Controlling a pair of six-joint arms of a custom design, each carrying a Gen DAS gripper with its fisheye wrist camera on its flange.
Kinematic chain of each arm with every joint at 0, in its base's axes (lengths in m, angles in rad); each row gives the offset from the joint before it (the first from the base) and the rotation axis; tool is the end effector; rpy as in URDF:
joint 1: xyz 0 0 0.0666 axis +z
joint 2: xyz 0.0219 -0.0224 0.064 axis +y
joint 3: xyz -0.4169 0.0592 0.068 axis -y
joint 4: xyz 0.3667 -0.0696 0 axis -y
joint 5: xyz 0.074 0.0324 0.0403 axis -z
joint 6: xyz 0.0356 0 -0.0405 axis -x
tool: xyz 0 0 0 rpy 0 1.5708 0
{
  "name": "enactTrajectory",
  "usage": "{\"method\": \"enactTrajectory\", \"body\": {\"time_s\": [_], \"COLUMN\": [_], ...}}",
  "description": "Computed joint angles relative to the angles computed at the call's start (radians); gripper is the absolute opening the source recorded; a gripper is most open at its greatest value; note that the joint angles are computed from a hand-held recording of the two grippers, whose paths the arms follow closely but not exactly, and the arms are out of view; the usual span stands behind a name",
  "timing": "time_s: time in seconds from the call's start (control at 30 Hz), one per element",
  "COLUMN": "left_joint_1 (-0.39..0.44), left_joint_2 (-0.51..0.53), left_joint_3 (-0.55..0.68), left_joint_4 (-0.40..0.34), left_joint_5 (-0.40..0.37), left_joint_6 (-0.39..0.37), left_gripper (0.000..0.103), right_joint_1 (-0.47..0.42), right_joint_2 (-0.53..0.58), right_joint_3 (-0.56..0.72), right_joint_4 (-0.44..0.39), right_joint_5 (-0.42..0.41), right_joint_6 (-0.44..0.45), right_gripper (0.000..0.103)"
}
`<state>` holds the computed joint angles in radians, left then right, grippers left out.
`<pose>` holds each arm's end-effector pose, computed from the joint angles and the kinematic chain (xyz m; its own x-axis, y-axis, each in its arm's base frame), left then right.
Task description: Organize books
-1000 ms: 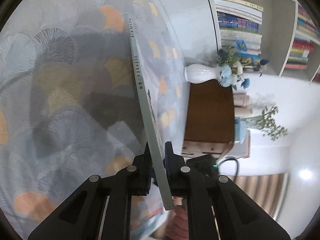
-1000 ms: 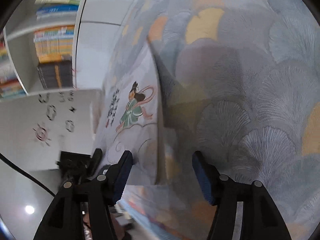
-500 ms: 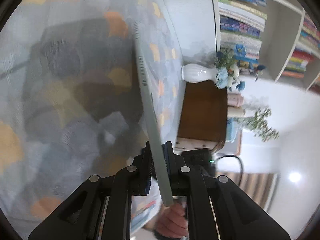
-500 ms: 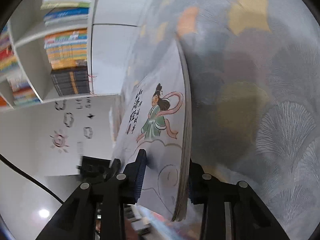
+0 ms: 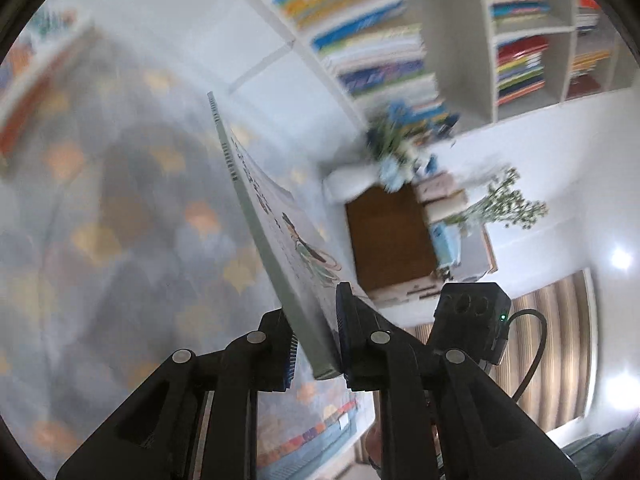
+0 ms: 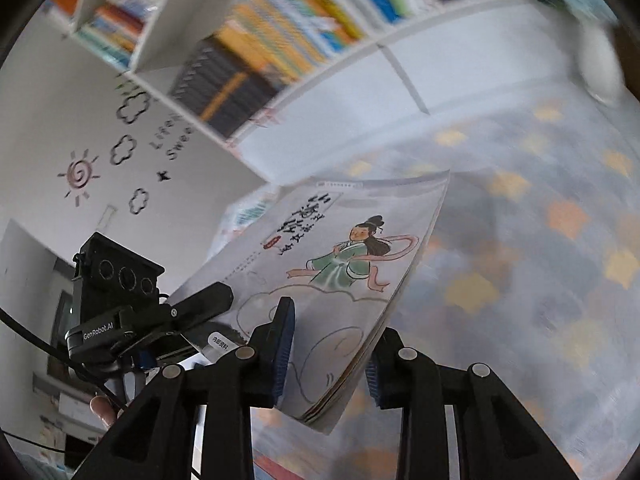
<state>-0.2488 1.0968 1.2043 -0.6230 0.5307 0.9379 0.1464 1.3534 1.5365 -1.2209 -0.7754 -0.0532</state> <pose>0.3325 -0.1035 0.5201 -0.7980 -0.5148 -0.3134 -0.0072 0.5282 -0.8491 0.4013 0.0840 0.5334 -0.8751 -0.0907 -0.4753 -0.4101 0.6604 0.6291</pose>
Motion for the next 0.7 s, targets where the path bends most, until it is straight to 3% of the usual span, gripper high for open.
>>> {"method": "enactTrajectory", "body": {"time_s": [0.1,0.3,0.43,0.6,0.7], "left_joint_1": [0.094,0.349,0.521,0.678,0.715], "left_joint_2": [-0.051,-0.084,-0.047,0.015,0.044], "left_joint_3": [0.035,0.123,0.191,0.211,0.2], "left_joint_4": [-0.072,-0.219,-0.326,-0.314,-0.278], "left_joint_5": [0.019,0.133,0.192,0.311,0.333], "left_joint_6": [-0.09,-0.288,-0.438,-0.494,-0.498], "left_gripper": [0.014,0.016,0.016,0.017,0.019], "right_joint_1": [0.09,0.3,0.415,0.505,0.534], "right_joint_2": [0.006,0.07,0.171,0.298,0.358], "right_joint_3": [0.041,0.157,0.304,0.483,0.556], "right_joint_4": [0.066,0.2,0.179,0.142,0.117], "right_joint_5": [0.016,0.091,0.191,0.288,0.319], "right_joint_6": [-0.071,-0.213,-0.243,-0.255,-0.263], "right_gripper": [0.031,0.032,0.034,0.034,0.034]}}
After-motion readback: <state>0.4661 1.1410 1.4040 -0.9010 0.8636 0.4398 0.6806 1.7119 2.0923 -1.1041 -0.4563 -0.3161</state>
